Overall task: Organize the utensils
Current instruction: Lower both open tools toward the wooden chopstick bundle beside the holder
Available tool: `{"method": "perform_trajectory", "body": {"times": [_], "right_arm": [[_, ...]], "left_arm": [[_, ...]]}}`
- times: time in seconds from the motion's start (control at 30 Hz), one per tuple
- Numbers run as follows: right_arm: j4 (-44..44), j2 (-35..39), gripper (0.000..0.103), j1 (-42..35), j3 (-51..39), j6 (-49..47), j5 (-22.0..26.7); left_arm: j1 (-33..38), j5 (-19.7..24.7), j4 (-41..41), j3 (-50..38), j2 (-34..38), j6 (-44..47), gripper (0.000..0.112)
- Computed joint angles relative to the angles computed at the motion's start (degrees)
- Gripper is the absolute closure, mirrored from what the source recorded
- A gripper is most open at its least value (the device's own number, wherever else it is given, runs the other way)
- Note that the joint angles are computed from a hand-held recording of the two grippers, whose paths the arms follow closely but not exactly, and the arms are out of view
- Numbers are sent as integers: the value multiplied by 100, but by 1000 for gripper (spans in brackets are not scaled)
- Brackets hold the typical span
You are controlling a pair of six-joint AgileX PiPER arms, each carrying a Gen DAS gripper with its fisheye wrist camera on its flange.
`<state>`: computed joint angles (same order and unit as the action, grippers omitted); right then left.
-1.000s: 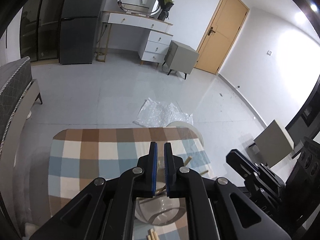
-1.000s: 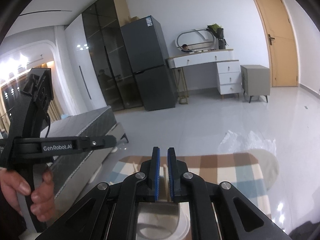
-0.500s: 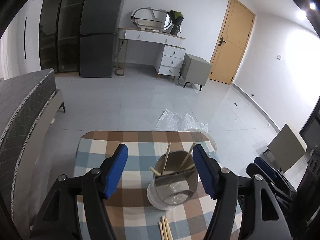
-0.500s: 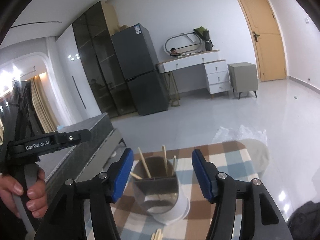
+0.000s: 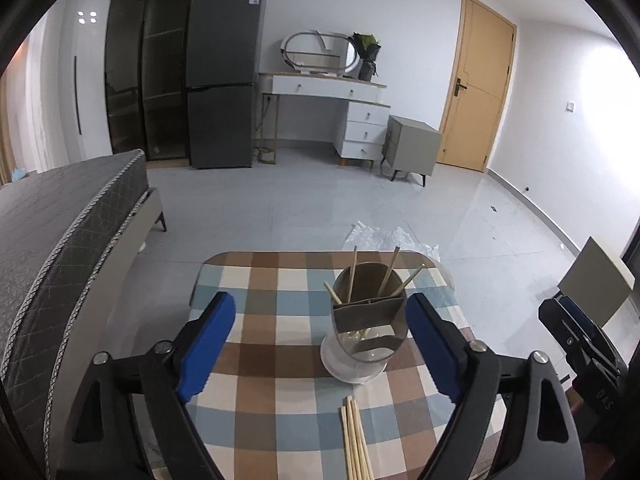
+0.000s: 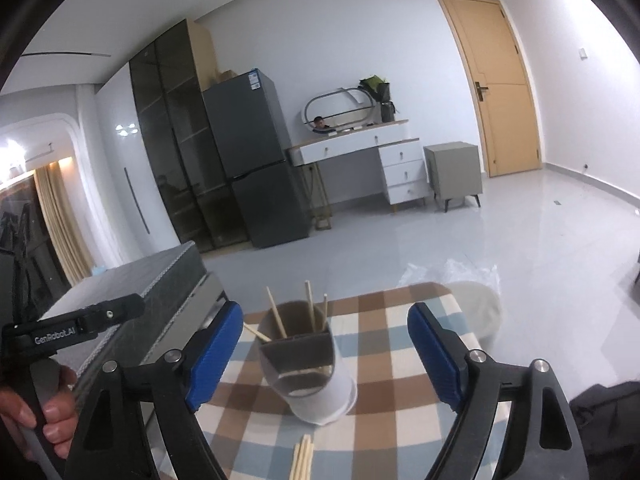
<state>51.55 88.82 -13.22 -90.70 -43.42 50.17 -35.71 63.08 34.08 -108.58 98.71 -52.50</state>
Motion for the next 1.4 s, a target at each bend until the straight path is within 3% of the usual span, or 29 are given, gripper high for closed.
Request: {"method": "perform_trajectory", "body": {"times": [0.37, 0.7, 0.8, 1.03, 1.27, 1.4], "right_arm": [[222, -667, 9, -132, 1215, -614, -204], [237, -814, 7, -96, 2183, -1286, -280], [157, -724, 7, -78, 2260, -1321, -171], [-612, -413, 7, 272, 2341, -811, -315], [-1384, 250, 7, 623, 2064, -45, -131], [-1641, 545, 14, 806, 1917, 212, 86]], "left_arm": [[-640, 2, 1183, 1319, -546, -1300, 23], [-808, -288, 1450, 2334, -637, -2222, 23], [-789, -384, 1348, 2491, -556, -2338, 23], [-330, -1138, 437, 2843, -260, -2089, 23], [86, -1231, -390, 2806, -67, -1705, 23], [321, -1136, -582, 2789, 128, -1723, 23]]}}
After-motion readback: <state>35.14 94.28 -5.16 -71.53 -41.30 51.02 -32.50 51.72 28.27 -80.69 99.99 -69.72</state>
